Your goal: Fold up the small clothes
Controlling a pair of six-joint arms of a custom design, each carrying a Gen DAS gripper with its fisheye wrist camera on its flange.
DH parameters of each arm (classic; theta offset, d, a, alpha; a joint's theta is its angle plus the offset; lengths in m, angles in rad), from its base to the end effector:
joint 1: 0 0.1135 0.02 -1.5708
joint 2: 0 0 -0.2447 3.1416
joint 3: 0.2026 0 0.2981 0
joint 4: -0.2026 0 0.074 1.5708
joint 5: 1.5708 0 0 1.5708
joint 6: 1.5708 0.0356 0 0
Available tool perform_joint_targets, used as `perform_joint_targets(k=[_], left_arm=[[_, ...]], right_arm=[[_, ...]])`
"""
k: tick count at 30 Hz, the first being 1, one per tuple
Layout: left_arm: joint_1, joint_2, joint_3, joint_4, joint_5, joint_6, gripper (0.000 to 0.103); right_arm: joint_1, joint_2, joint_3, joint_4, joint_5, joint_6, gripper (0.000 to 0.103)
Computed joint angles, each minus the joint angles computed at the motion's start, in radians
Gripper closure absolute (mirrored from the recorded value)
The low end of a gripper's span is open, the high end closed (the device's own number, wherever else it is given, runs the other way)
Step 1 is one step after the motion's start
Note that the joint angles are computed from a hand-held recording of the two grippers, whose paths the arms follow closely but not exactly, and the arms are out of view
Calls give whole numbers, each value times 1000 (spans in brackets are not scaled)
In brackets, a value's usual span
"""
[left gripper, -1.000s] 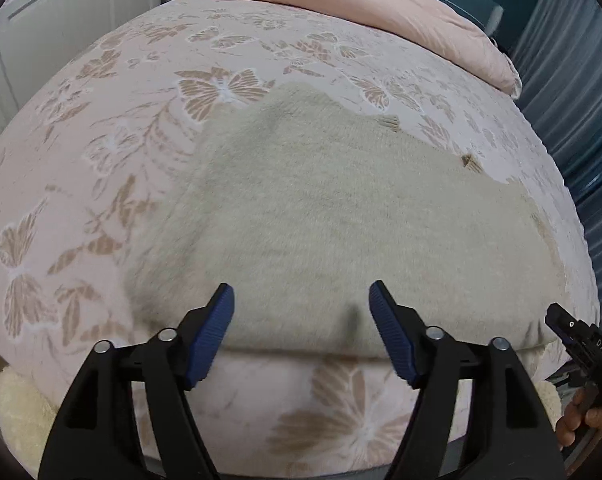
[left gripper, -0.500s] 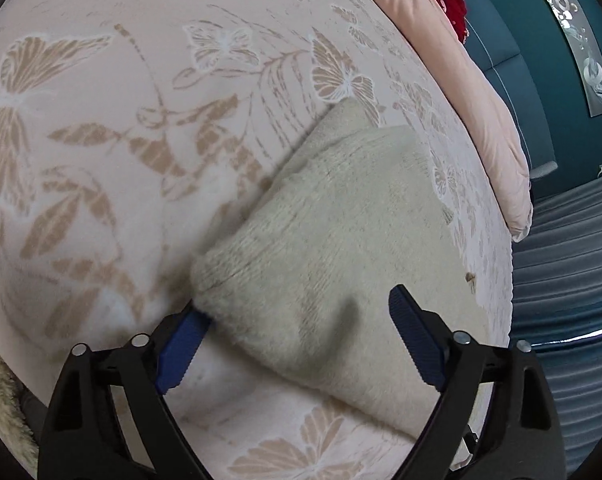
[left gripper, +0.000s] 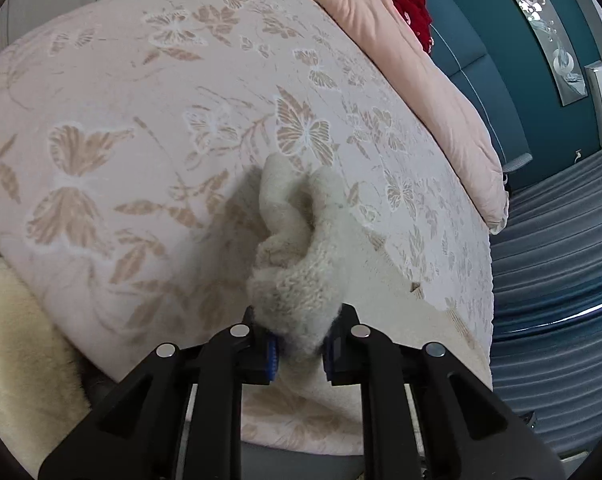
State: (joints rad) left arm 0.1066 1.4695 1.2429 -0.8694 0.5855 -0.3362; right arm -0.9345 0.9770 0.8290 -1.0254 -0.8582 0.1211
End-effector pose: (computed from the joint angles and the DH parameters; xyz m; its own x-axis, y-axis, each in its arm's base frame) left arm 0.3408 0.0167 0.2576 -0.8884 -0.3716 -0.2694 -0.1383 0.7765 -0.6148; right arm 0.1514 -0.1596 0.2429 -0.5014 0.8116 -0.2999 0.4155 0.5299 0.7393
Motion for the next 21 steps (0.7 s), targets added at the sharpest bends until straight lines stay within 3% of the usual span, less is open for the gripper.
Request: perform_joint_targets(k=[3,5,7,11,13,14,15,17,19,21], left_arm=[[59,-22,-45,-104,-36,129,87],[70,-25,-128,-113,-72,181,86],[63,-44,-211,-83,-133,182,83],[43,-157,-244,-35,-251,185,69],[21,-219,-228,20,-370,187,67],[8,-242,-212,50,-428,187,63],[-1,-255,-191,74,-472,184,51],[-9,-255,-148,117,-482,180,42],[-38,-184,-69,114,-442,204,42],[-100,-97,4,85,-399,228,42]], right_arm=[[-69,-56,-91,-156,79,-207,85],[-92,-63,-198,-164,205,-271,83],[-142,-88,-267,-172,246,-314,75],[-199,-156,-199,-245,272,-407,71],[-191,-180,-152,-225,332,-408,58],[-180,-211,-140,-199,382,-390,48],[-167,-237,-131,-166,435,-375,45],[-159,-244,-102,-134,477,-356,45],[-176,-182,-57,-115,388,-358,53],[-114,-105,-11,-93,320,-316,79]])
